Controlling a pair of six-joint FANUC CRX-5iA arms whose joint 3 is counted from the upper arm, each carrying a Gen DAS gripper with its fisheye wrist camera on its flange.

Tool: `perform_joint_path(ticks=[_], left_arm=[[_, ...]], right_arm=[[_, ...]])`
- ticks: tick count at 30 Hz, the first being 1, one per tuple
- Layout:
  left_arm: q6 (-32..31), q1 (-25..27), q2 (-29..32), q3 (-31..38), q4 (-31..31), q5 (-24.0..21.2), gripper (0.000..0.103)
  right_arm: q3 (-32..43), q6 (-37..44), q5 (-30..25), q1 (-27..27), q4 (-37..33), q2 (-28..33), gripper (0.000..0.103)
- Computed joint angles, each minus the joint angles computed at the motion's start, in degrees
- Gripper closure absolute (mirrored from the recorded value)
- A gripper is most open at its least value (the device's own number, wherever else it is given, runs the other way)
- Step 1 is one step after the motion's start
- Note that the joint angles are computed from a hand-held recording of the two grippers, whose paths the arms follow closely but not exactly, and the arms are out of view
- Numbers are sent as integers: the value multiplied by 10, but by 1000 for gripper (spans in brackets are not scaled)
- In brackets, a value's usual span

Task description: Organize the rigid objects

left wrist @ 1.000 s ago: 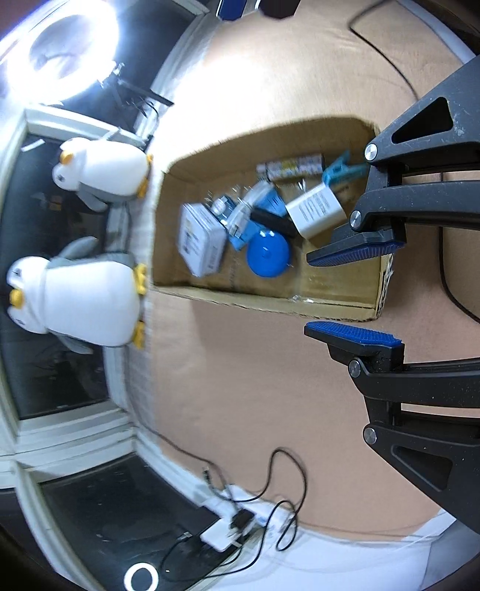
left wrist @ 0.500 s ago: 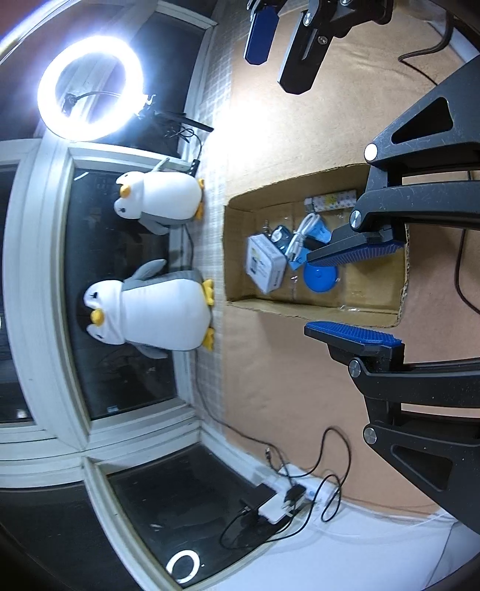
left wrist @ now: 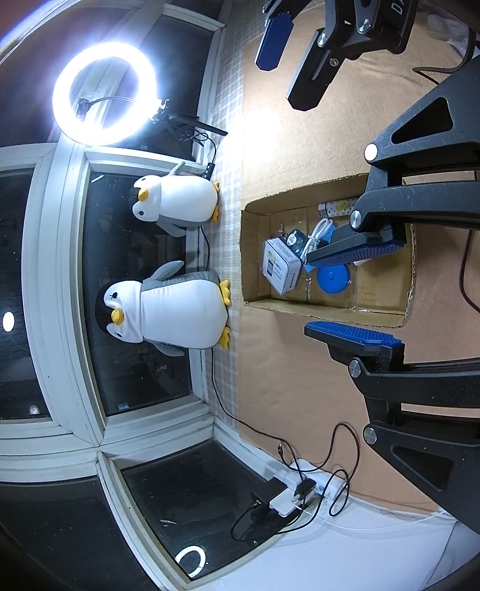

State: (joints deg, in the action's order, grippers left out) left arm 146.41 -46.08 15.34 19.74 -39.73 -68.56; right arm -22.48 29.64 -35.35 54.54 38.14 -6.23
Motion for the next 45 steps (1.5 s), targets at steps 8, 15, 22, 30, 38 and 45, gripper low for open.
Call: perform_joint_path(ticks=[8,15,22,30,38,45], left_arm=[[-2,4,1,1,8,1,69],[-5,9,4,1,16,-2,55],[-8,15,8,3,23,-3,54],[-7,18,9,3,28,-6,54],[-6,17,6,1,27,-2,44],[-7,19,4,-3,32,4,43]], right_arm=[[-8,-19,-1,-4,14,-4,27],[-5,-16,-3,-6,10,-2,27],[-6,-19,-3,-7,13,-2,25],[-7,-15,-1,-10,12,-3,24],[-7,-6,-3,-12,6,-4,23],[-7,-7,-2,-13,7,-4,23]])
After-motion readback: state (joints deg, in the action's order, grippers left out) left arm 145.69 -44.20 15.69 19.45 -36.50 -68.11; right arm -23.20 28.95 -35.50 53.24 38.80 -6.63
